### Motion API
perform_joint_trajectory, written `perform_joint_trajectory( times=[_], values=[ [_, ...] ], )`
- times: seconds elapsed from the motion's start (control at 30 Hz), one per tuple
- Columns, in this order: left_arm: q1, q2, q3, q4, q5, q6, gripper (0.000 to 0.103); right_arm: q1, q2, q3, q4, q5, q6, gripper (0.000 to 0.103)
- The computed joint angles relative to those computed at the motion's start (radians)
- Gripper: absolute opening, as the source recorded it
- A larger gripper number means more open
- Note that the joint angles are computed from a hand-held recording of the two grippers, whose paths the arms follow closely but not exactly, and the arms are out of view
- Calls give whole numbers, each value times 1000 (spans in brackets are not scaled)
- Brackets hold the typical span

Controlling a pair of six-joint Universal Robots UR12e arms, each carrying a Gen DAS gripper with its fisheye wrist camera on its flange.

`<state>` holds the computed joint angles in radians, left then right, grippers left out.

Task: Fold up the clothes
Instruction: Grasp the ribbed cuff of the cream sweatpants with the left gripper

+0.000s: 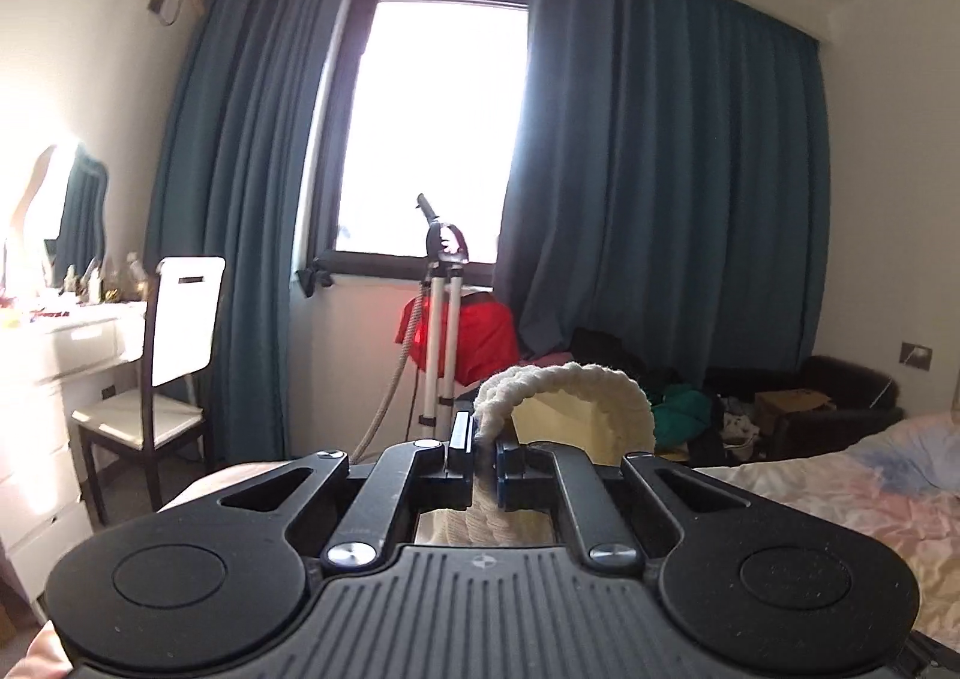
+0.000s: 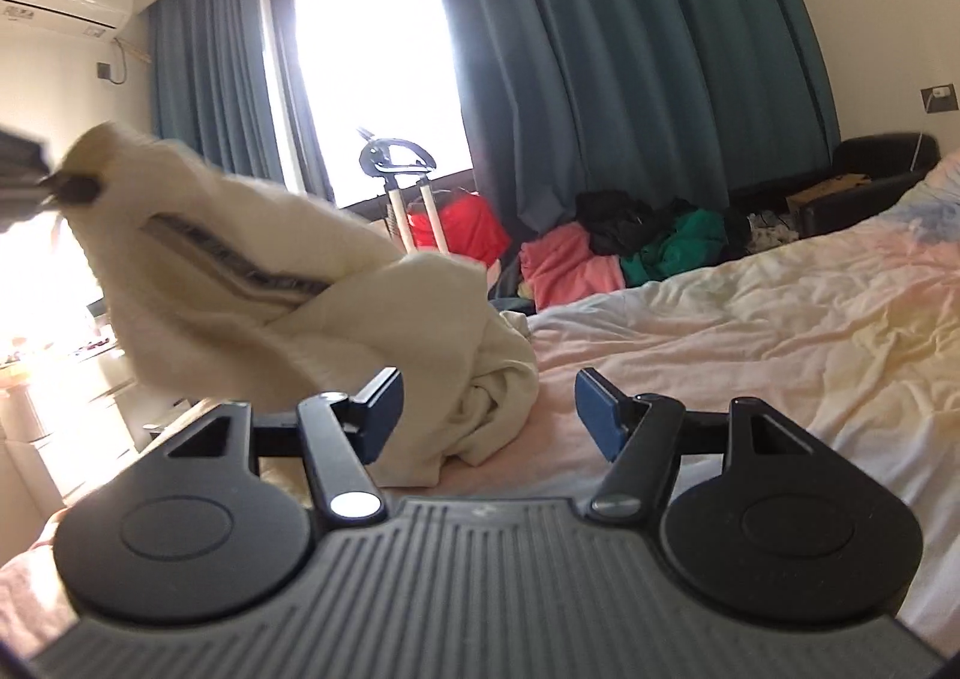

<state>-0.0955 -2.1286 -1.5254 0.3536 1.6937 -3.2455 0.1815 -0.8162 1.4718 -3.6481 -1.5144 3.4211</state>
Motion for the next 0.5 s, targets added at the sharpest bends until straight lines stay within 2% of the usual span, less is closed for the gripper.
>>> perform_joint_trajectory(
  times=[0.03, 0.1, 0.2, 0.3, 0.4, 0.47, 0.5],
  values=[
    [14, 24, -44, 0, 5, -19, 7, 0, -8, 10, -4, 11, 3, 67],
    [35, 46, -105, -25, 40, -1, 7, 1, -22, 30, -9, 34, 1, 67],
    [78, 54, -158, -119, 60, -28, 7, 12, -34, 44, 31, 36, -39, 67],
    [114, 54, -185, -201, 72, -45, 7, 11, -38, 36, 131, 84, -37, 67],
    [128, 45, -202, -160, 57, 11, 9, 9, -39, 20, 269, 162, -46, 67],
    [130, 53, -213, -171, 44, -11, 11, 12, -36, 8, 346, 224, -88, 67],
    [133, 56, -219, -180, 38, -11, 12, 18, -34, 7, 356, 245, -116, 67]
  ],
)
